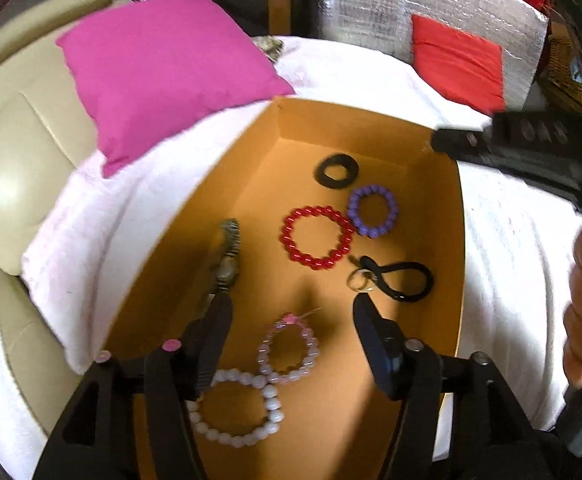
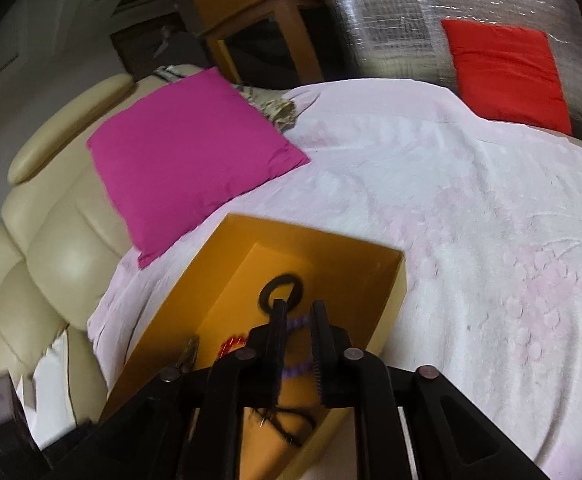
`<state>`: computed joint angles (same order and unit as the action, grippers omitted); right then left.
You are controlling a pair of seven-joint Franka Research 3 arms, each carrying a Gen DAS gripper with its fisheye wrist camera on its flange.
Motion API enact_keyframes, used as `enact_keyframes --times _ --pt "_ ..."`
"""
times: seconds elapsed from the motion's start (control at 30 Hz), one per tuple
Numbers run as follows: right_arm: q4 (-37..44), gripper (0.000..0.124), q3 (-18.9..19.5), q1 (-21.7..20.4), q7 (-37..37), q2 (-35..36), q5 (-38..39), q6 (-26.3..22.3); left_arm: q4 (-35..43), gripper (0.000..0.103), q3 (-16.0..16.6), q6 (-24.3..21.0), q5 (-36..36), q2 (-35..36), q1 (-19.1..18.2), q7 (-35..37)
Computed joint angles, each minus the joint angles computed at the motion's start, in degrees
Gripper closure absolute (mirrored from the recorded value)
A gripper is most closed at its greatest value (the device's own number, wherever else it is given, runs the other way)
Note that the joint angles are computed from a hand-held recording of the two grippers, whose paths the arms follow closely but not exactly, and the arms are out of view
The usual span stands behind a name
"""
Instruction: Organize jewelry
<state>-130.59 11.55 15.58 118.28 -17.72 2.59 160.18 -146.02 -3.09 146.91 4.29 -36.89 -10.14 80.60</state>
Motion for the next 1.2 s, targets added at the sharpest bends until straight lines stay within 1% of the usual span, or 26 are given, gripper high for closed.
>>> enact_keyframes --times 0.07,0.13,0.17,0.23,0.33,0.43,0.57,0.63,0.7,0.87,1.03,1.2 --pt "-1.2 0.092 -0.2 0.8 -0.2 -1.6 1.0 -0.8 0.0 0.037 -1.1 -0.8 1.4 -1.1 1.4 -1.3" --pt "-2.9 0.069 -0.3 1.6 -0.3 -3.7 2.4 -1.1 0.1 0.036 -1.8 -1.5 2.9 -2.2 2.6 -2.6" --pt "-4.2 0.065 -0.3 2.0 -0.3 -5.2 3.3 -0.8 0.1 0.036 -1.9 -1.8 3.5 -2.8 2.9 -2.9" --pt "-5.9 0.064 0.4 2.1 -0.4 -7.7 3.6 -1.1 -0.1 0.034 -2.8 -2.2 5.3 -4.1 4.0 -4.3" --pt "-7.2 0.064 2.2 1.0 0.7 -10.9 2.4 -3.3 -0.6 0.031 -3.5 -2.6 7.8 -6.4 5.2 -5.9" --pt "-8.2 0.064 2.7 1.2 1.0 -13.8 2.3 -5.4 -1.0 0.029 -3.6 -3.3 9.2 -9.1 5.3 -7.2" --pt "-8.8 0.064 3.7 0.9 2.0 -17.9 1.8 -10.1 -1.4 0.026 -4.5 -5.0 11.5 -12.7 5.8 -8.7" --pt "-8.9 0.062 3.9 1.2 2.0 -19.7 1.7 -12.5 -1.8 0.021 -6.0 -5.8 13.8 -14.8 6.9 -10.0" --pt "-8.8 0.062 4.2 1.5 2.1 -21.2 1.7 -15.2 -1.7 0.019 -7.1 -6.5 15.9 -16.1 7.5 -11.3" --pt "-9.1 0.061 5.0 2.9 2.4 -26.4 2.2 -21.2 -0.7 0.018 -6.0 -9.6 16.5 -20.0 5.5 -11.6" --pt "-9.3 0.057 6.4 3.1 2.6 -31.6 1.7 -25.4 0.2 0.018 -6.4 -12.4 17.5 -23.8 4.6 -11.4" --pt "-8.7 0.056 7.8 3.1 2.7 -36.1 1.1 -29.7 0.9 0.017 -6.4 -15.4 17.6 -27.7 2.9 -10.4"
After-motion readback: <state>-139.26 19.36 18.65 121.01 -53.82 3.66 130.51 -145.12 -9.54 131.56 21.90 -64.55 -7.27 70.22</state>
